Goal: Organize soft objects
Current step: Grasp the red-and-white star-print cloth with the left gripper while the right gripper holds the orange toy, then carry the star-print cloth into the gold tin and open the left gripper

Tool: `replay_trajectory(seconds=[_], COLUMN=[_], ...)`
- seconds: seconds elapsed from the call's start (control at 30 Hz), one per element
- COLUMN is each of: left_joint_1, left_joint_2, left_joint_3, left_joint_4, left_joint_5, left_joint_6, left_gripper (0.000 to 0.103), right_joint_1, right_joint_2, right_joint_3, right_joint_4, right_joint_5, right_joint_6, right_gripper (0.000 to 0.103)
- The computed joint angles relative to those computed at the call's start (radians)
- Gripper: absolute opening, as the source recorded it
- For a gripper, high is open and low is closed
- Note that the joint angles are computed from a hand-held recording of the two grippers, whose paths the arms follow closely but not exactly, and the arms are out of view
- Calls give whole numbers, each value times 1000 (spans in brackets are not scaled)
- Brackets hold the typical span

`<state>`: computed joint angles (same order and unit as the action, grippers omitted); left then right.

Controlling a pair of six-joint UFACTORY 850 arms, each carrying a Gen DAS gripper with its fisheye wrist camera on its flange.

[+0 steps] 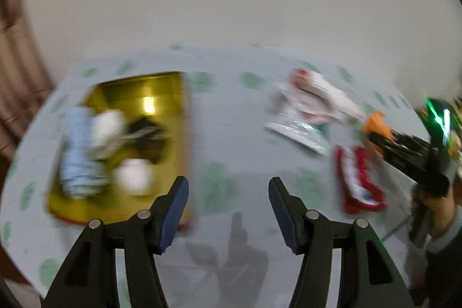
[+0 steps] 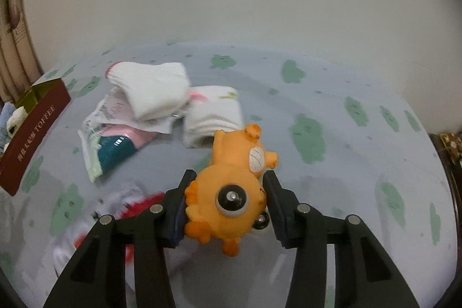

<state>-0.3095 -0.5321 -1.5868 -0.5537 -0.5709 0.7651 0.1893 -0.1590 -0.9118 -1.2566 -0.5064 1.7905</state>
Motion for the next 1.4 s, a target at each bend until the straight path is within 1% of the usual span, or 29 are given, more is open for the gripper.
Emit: replay_trajectory(seconds=[0.07, 0.17, 0.23, 0.33, 0.47, 0.53, 0.6, 0.73, 0.77, 0.8, 0.83, 0.9, 0.97, 1.0, 1.03, 1.07, 1.1, 1.17, 1.2, 1.27, 1.4], left_joint_1=[-28, -63, -85, -115, -148, -162, -175, -193, -201, -211, -219, -226, -224, -226, -226, -223, -218, -203, -199, -196, -196], left_joint_2=[-22, -48, -69, -119, -185, -213, -226, -229, -226, -214, -202, -198, -192, -197, -196, -193, -195, -206, -208, -203, -171], left_joint_3=[-29, -60, -86, -148, -226, -256, -259, -244, -234, -212, -191, -182, -169, -174, -172, -168, -170, -191, -197, -195, -163], left_joint_4=[-14, -35, -32, -23, 0, 15, 35, 65, 80, 93, 92, 83, 42, 41, 44, 39, 27, 0, -2, -1, 5], left_joint_5=[-84, -170, -209, -285, -346, -366, -356, -334, -319, -283, -252, -243, -233, -235, -231, -227, -234, -276, -283, -274, -233], left_joint_6=[21, 32, 14, -26, -92, -131, -168, -182, -191, -193, -175, -153, -126, -132, -138, -134, -128, -128, -138, -142, -108], left_gripper=[59, 59, 59, 59, 59, 59, 59, 59, 59, 59, 59, 59, 59, 58, 53, 39, 31, 28, 27, 26, 25], right_joint_1=[4, 5, -2, -20, -32, -29, -26, -31, -31, -32, -32, -35, -38, -39, -41, -41, -42, -41, -42, -40, -38], right_joint_2=[26, 61, 78, 94, 99, 95, 93, 98, 99, 99, 100, 102, 105, 105, 105, 105, 105, 104, 104, 103, 100], right_joint_3=[35, 83, 103, 124, 133, 134, 130, 137, 138, 138, 139, 140, 142, 141, 141, 141, 141, 139, 139, 138, 137], right_joint_4=[-15, -19, -14, -24, -22, -24, -26, -40, -41, -41, -43, -43, -47, -46, -46, -46, -47, -47, -46, -45, -41], right_joint_5=[-18, -42, -37, -1, 43, 39, 32, 51, 53, 54, 55, 62, 69, 71, 73, 75, 76, 74, 74, 71, 65], right_joint_6=[25, 53, 60, 90, 109, 106, 99, 126, 128, 128, 131, 134, 141, 140, 141, 142, 141, 138, 138, 133, 130], right_gripper=[44, 44, 44, 44, 44, 44, 44, 44, 44, 44, 44, 44, 44, 44, 44, 44, 44, 44, 44, 44, 44])
